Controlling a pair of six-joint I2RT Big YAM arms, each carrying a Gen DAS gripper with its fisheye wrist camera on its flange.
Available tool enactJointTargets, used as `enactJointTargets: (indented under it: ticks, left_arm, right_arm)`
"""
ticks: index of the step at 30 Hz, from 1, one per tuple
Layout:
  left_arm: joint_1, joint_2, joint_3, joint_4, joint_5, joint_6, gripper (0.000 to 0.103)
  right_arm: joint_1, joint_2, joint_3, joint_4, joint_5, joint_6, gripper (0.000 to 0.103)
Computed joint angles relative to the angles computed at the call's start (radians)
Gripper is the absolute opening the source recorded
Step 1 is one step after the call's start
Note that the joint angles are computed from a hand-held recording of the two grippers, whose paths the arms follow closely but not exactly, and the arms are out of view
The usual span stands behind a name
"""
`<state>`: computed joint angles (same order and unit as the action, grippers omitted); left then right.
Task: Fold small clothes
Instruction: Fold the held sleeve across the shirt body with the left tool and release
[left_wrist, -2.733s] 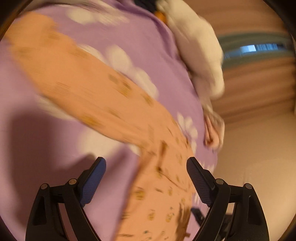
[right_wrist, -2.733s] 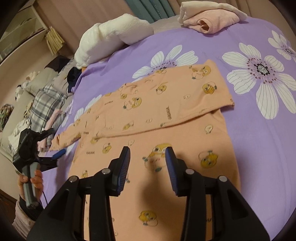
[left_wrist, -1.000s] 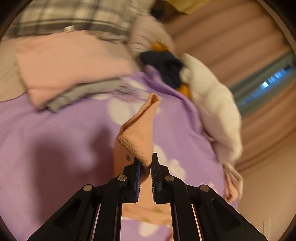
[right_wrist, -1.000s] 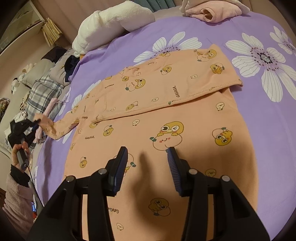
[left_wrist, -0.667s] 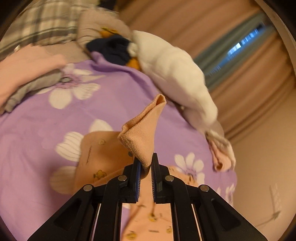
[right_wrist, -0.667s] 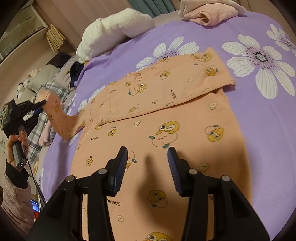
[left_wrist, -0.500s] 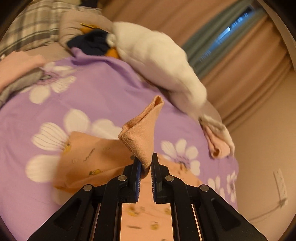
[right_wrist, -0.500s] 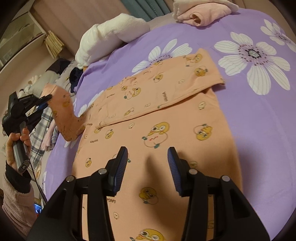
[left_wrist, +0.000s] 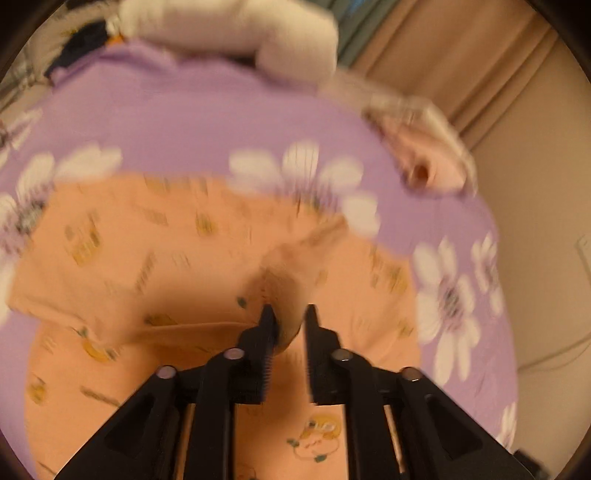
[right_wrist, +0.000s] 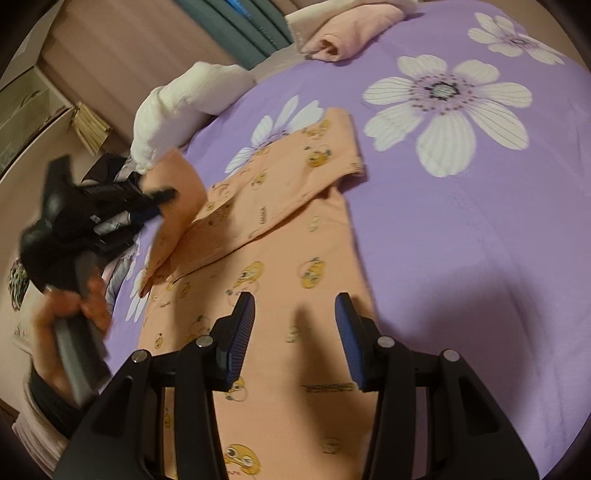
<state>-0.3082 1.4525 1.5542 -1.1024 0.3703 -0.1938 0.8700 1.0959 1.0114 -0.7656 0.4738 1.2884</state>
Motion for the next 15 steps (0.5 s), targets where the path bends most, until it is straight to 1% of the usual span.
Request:
enactJointTargets:
  ticks: [1,2,3,5,7,8,10,12,15]
  left_arm:
    - [-0.009,0.007,-0.001,-0.024,-0.002,0.009,0.027]
    - [-0.017,0.011,-0.007,-0.046,0.008,0.029,0.039]
    - [-0.019,0.013,-0.009,-0.065,0.022,0.053,0.054]
    - [-0.011,0.003,-0.022,-0.084,0.077,0.096,0.066]
    - [0.001,-0.018,-0.039,-0.085,0.108,0.121,0.066]
    - [0.019,-0.032,-0.048,-0.092,0.14,0.143,0.066]
    - [0.059,-0.057,-0.067,-0.109,0.168,0.186,0.066]
    - [0.118,-0.088,-0.092,-0.117,0.175,0.234,0.066]
    - [0.2,-0.118,-0.121,-0.116,0.169,0.272,0.066]
  right_arm:
    - [-0.001,-0.006,-0.004,-0.004,0.001,0.005,0.05]
    - [-0.002,-0.011,-0.007,-0.006,0.003,0.007,0.05]
    - [-0.004,-0.016,-0.01,-0.005,0.002,0.007,0.051]
    - [-0.018,-0.023,-0.012,0.003,-0.008,-0.002,0.054]
    - [-0.037,-0.021,-0.008,0.026,-0.029,-0.018,0.056]
    - [-0.044,-0.019,-0.006,0.041,-0.039,-0.029,0.056]
    - [-0.062,-0.003,0.008,0.076,-0.069,-0.058,0.056]
    - [-0.086,0.02,0.027,0.112,-0.112,-0.091,0.056]
    - [-0.137,0.073,0.068,0.173,-0.199,-0.144,0.056]
